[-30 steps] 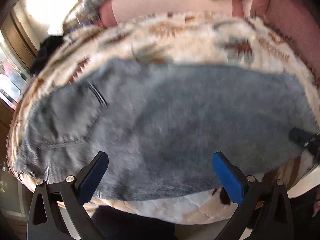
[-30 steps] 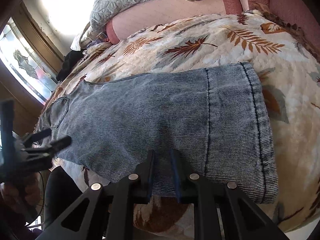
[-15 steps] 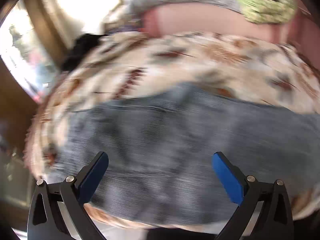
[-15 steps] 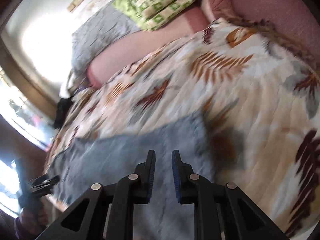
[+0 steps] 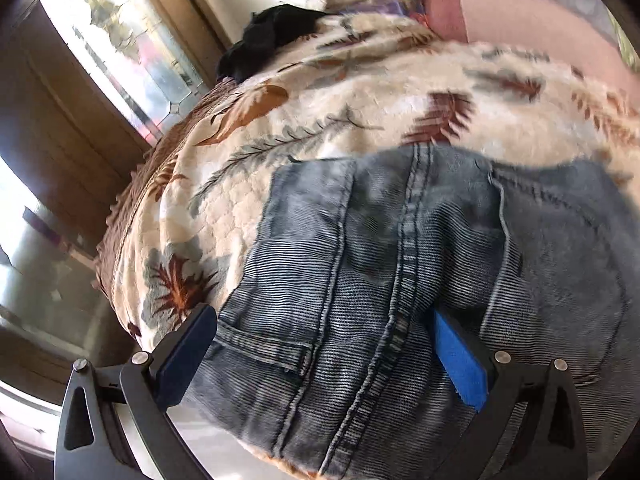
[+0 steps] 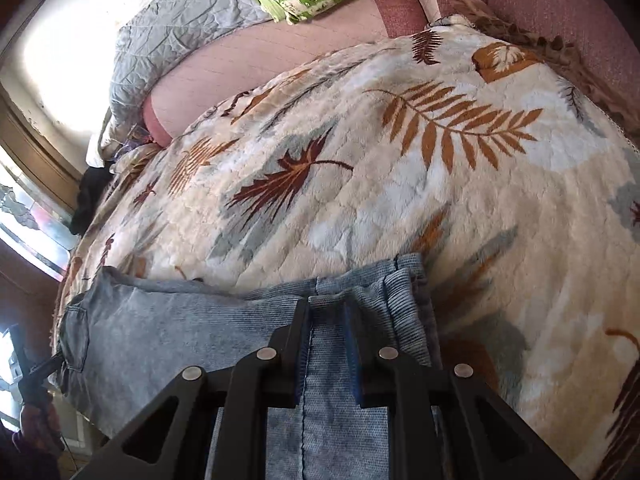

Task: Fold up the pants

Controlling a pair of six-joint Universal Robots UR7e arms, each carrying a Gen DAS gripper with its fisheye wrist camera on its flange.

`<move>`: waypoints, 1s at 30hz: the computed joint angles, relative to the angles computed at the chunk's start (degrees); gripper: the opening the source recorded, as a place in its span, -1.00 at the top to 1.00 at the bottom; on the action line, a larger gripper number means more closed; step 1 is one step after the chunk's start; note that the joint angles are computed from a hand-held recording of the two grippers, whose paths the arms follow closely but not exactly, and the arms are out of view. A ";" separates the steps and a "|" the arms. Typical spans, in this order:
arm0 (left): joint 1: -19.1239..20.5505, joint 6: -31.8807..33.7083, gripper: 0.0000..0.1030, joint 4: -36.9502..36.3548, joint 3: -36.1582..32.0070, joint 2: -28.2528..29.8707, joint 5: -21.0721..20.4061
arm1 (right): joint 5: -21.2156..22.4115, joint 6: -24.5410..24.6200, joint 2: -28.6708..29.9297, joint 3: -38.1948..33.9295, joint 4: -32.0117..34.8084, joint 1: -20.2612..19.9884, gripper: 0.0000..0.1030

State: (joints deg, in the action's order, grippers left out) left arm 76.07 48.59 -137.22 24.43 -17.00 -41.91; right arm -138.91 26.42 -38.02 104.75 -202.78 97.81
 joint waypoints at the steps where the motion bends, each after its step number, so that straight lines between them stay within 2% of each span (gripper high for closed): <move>1: -0.06 0.55 -1.00 0.02 -0.77 0.70 0.59 | -0.21 -0.22 0.01 -0.24 0.32 -0.20 0.62; 3: -0.13 1.53 -1.00 1.11 -3.85 2.68 1.00 | -0.14 -0.11 -0.09 -0.48 0.73 -0.70 0.66; 7: 0.37 -2.53 -1.00 11.91 -15.96 8.04 0.14 | -1.20 -1.51 0.43 -1.53 -0.12 -1.26 0.69; 8: 0.30 -2.85 -1.00 12.40 -16.19 8.11 0.38 | -1.81 -2.13 0.80 -2.13 -0.19 -1.29 0.69; 9: 0.14 -2.68 -1.00 11.06 -14.02 7.01 0.70 | -2.20 -2.47 1.02 -2.55 0.00 -1.29 0.69; 12: -0.40 -0.38 -1.00 0.44 -0.39 0.08 -0.20 | -2.06 -2.95 1.11 -2.24 -2.78 -0.79 0.63; 16: -0.96 1.43 -1.00 -8.24 14.88 -8.94 -5.34 | -1.88 -5.48 1.68 -0.44 -10.25 1.89 0.62; 19: -1.71 2.93 -1.00 -13.67 23.90 -14.33 -8.87 | -2.40 -6.08 2.57 0.14 -12.00 4.54 0.62; 22: -2.64 5.15 -1.00 -18.27 30.53 -18.10 -12.09 | -5.19 -7.72 4.22 -0.63 -11.96 7.08 0.62; 26: -3.87 6.92 -1.00 -22.30 36.91 -21.95 -15.24 | -6.56 1.13 4.49 1.32 -5.32 8.45 0.62; 30: -4.93 7.48 -1.00 -24.32 41.16 -24.61 -17.11 | -9.14 6.80 4.47 2.01 2.62 9.10 0.62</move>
